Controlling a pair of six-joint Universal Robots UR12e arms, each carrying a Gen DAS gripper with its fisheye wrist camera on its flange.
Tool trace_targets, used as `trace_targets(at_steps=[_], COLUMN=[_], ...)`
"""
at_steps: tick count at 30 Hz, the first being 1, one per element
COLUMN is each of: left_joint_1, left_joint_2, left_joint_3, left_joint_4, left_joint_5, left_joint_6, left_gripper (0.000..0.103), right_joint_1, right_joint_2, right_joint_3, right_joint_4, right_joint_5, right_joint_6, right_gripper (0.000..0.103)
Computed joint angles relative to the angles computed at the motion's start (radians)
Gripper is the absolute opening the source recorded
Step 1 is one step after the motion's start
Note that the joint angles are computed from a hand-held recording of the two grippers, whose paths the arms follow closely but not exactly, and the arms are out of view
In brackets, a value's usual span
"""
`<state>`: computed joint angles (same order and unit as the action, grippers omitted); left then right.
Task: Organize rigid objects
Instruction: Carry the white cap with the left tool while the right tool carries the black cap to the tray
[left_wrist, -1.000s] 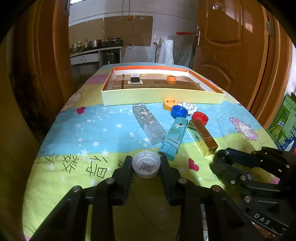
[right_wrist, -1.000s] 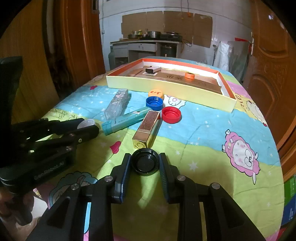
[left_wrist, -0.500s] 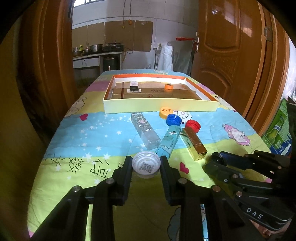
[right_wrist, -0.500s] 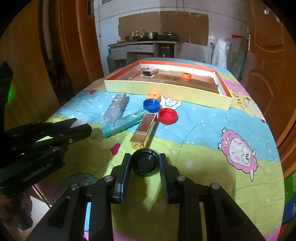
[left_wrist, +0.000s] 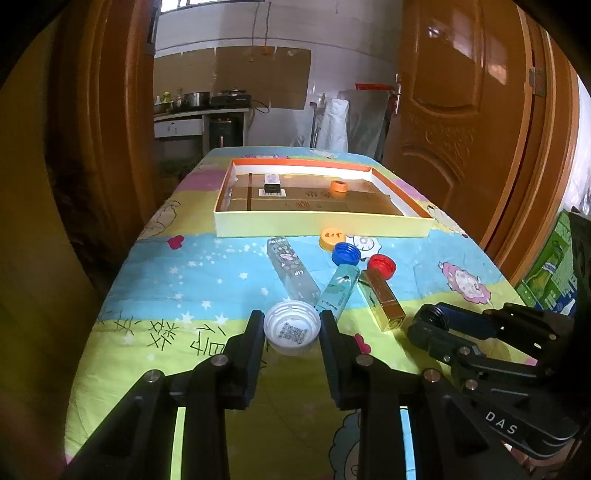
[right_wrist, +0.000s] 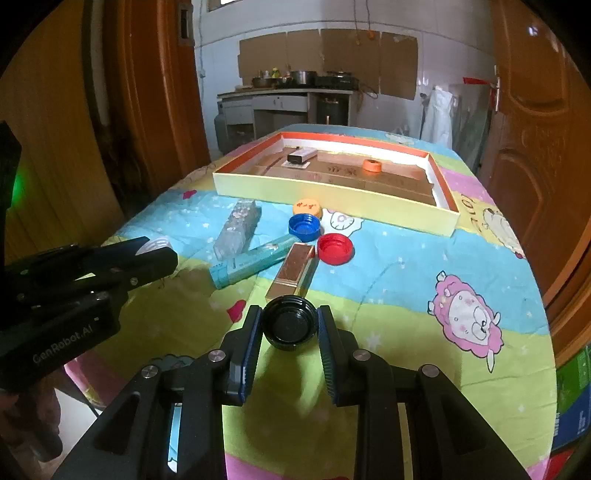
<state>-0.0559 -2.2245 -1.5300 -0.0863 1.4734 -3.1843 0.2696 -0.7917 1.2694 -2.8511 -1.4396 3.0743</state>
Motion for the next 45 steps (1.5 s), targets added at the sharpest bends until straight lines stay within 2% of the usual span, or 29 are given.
trace_targets(at_steps=[24, 37, 45], left_joint_1=[-0.002, -0.005, -0.001], left_joint_2=[-0.015, -0.03, -0.05], left_joint_3=[0.077, 0.144, 0.194], left_joint_4=[-0.089, -0.159, -0.193], left_joint_5=[-0.007, -0.031, -0.055], left_joint_6=[0.015, 0.054, 0.027], left_gripper=[0.03, 0.03, 0.03], right_joint_1=[-0.009, -0.02, -0.025], right_joint_2=[0.022, 0.026, 0.038], right_joint_3=[-0.085, -0.115, -0.156], right_joint_4=[0.068, 0.096, 0.122], right_joint_5=[-0.007, -0.052, -0.064], right_joint_6=[0.03, 0.069, 0.076], right_gripper=[0.03, 0.03, 0.03])
